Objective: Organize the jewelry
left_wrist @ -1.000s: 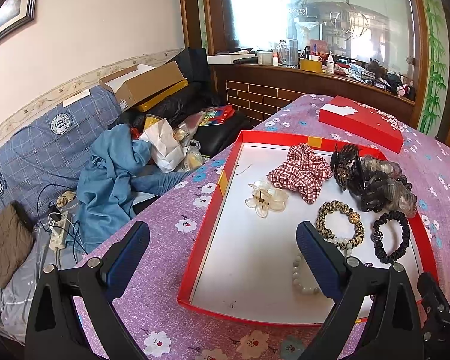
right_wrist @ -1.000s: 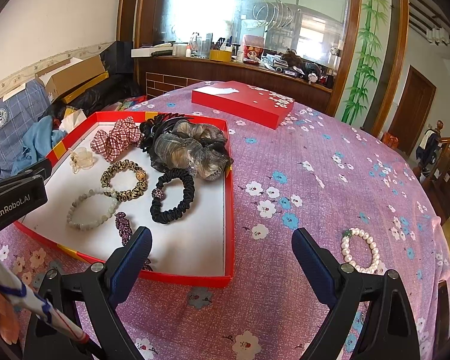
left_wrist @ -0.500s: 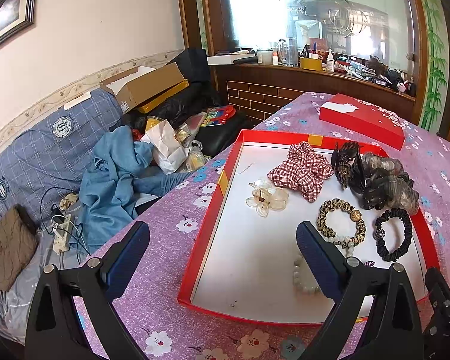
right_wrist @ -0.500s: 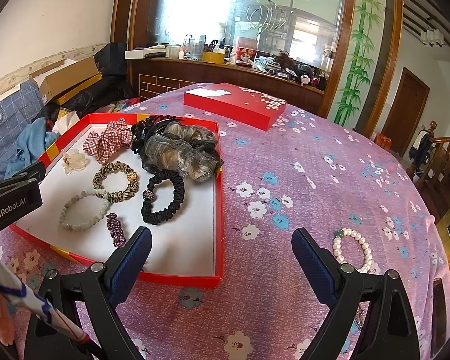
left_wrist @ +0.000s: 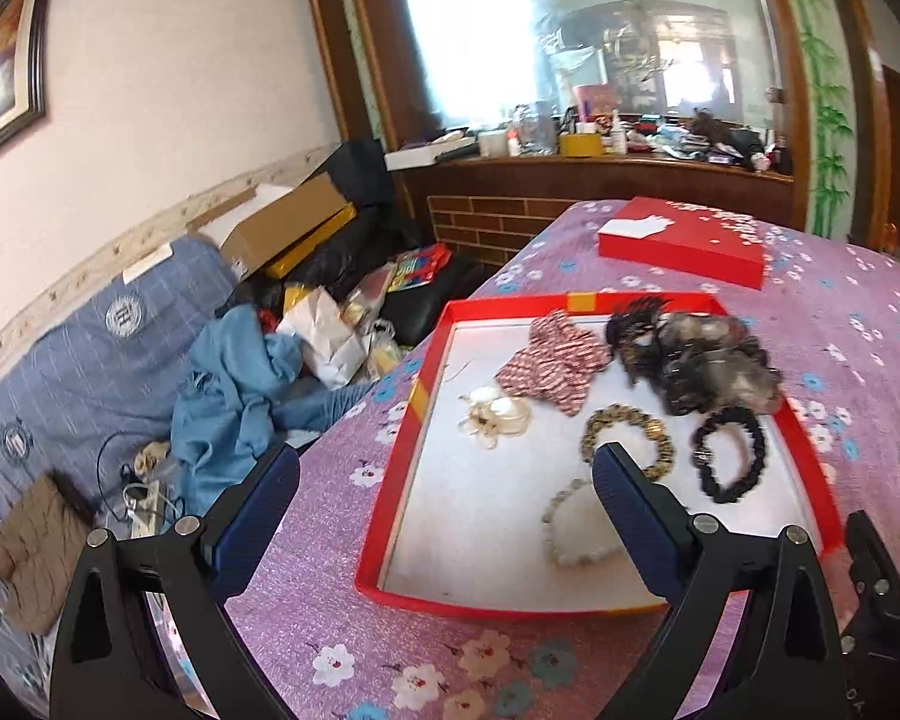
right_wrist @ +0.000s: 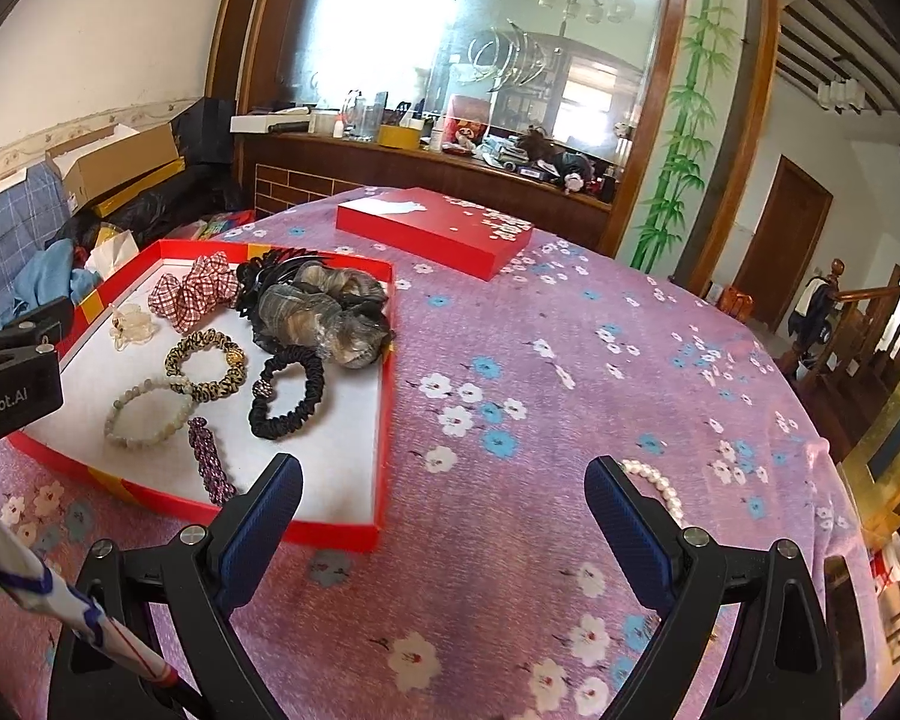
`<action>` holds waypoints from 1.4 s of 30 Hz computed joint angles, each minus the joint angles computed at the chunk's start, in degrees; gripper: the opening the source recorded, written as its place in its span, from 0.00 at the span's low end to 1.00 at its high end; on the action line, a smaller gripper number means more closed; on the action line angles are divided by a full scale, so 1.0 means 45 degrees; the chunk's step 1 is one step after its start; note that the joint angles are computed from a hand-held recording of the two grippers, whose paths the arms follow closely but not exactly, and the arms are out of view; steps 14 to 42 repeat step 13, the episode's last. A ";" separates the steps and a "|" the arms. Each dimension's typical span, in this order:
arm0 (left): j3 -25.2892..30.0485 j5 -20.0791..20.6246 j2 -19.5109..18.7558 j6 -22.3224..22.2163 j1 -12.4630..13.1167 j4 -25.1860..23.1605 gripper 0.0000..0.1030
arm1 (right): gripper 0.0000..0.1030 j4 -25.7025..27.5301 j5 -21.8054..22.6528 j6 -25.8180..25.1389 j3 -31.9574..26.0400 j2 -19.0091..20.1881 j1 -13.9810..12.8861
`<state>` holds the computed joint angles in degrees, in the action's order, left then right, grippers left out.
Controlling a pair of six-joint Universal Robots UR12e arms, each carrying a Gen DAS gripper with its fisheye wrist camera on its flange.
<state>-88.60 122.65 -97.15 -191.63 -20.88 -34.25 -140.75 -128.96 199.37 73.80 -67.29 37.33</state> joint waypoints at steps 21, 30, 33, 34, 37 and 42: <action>0.0185 -0.2367 0.0190 0.1222 -0.1076 -0.0267 0.95 | 0.96 0.0320 0.0159 0.2775 0.2523 -0.2345 -0.0645; 0.0185 -0.2367 0.0190 0.1222 -0.1076 -0.0267 0.95 | 0.96 0.0320 0.0159 0.2775 0.2523 -0.2345 -0.0645; 0.0185 -0.2367 0.0190 0.1222 -0.1076 -0.0267 0.95 | 0.96 0.0320 0.0159 0.2775 0.2523 -0.2345 -0.0645; 0.0185 -0.2367 0.0190 0.1222 -0.1076 -0.0267 0.95 | 0.96 0.0320 0.0159 0.2775 0.2523 -0.2345 -0.0645; 0.0185 -0.2367 0.0190 0.1222 -0.1076 -0.0267 0.95 | 0.96 0.0320 0.0159 0.2775 0.2523 -0.2345 -0.0645; 0.0185 -0.2367 0.0190 0.1222 -0.1076 -0.0267 0.95 | 0.96 0.0320 0.0159 0.2775 0.2523 -0.2345 -0.0645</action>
